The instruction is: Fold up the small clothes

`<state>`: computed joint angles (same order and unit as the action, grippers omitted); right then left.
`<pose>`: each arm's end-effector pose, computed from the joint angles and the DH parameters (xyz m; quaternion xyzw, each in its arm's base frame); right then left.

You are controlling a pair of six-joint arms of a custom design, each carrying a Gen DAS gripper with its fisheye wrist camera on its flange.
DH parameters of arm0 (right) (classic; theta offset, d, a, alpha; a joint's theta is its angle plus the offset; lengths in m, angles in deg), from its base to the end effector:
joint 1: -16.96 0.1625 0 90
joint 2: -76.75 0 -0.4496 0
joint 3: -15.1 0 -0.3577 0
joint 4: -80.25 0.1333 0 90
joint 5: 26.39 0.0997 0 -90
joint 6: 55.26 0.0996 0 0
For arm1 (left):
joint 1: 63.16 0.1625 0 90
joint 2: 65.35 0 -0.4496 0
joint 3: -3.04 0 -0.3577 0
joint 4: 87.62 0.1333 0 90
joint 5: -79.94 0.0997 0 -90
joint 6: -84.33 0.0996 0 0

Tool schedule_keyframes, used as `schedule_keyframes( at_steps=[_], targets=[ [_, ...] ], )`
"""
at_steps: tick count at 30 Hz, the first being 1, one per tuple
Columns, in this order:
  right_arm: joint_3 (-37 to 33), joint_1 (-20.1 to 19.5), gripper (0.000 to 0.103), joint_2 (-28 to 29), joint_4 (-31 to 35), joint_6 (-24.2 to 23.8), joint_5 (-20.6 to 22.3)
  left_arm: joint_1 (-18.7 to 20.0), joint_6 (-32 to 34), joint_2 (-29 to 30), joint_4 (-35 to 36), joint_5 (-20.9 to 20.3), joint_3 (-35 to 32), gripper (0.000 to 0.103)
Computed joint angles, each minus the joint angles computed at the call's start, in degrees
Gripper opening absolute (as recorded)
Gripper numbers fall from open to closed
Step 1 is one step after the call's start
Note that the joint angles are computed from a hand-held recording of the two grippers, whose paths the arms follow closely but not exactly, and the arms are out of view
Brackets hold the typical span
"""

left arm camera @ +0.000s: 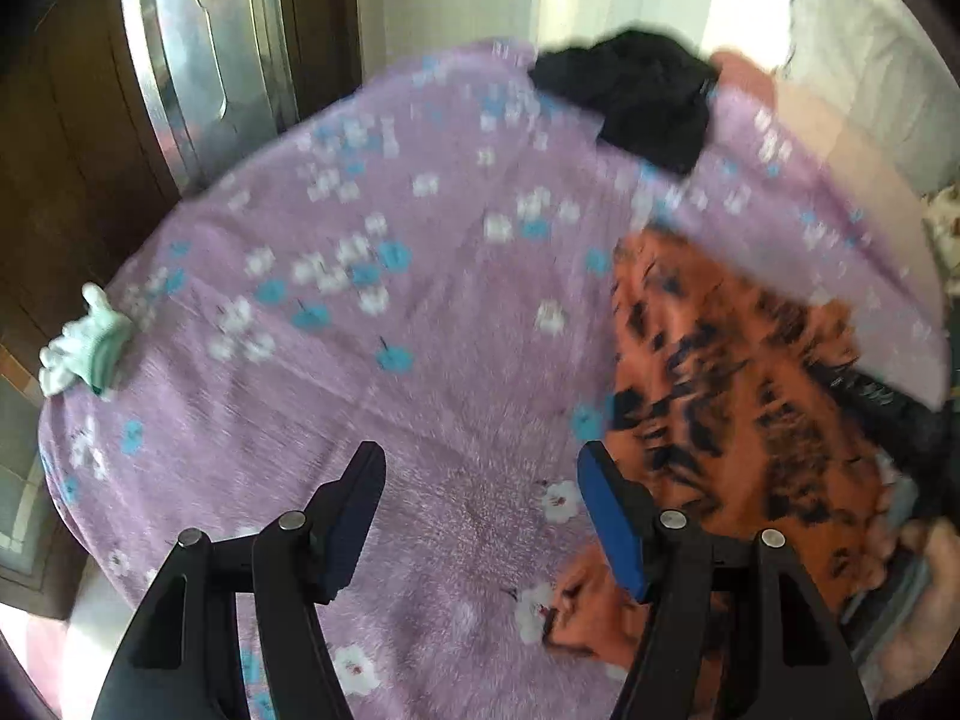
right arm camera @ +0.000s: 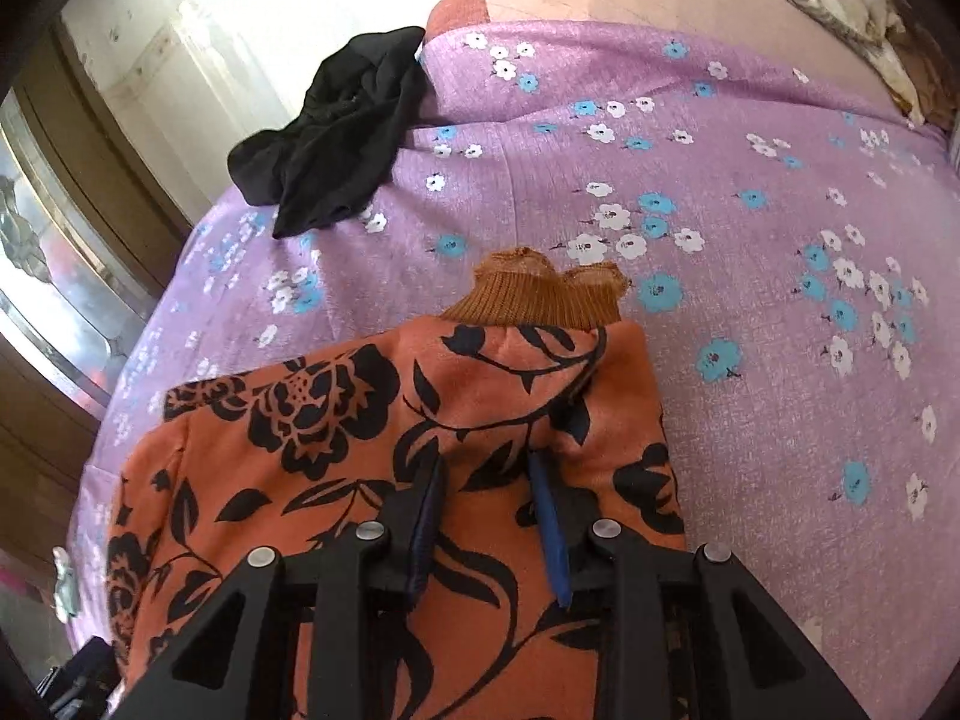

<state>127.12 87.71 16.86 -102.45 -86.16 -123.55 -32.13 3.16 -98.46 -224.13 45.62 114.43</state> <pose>-0.0788 -0.5923 0.2588 0.0735 -0.9335 0.2886 0.1997 -0.3211 -0.4447 -0.0424 -0.0383 0.8592 -0.3398 0.3806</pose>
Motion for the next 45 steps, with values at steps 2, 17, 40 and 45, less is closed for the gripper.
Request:
schedule_keyframes(
  at_steps=[2,17,40,45],
  targets=[
    [1.2,0.2,0.036,-1.7,0.9,-0.1,0.4,-2.8,0.7,-1.0,-6.6,0.9,4.0,0.068],
    [-5.5,11.4,0.036,6.6,16.2,-7.3,-7.1,3.4,-0.9,3.9,1.2,-6.6,-3.4,0.028],
    [11.9,-7.3,0.038,-18.7,17.6,-14.0,8.1,1.3,-5.2,8.0,20.9,-1.4,-10.9,0.029],
    [17.9,-10.5,0.035,-18.8,6.6,-22.1,10.7,1.4,-8.3,9.8,27.2,-1.4,-13.6,0.029]
  ],
)
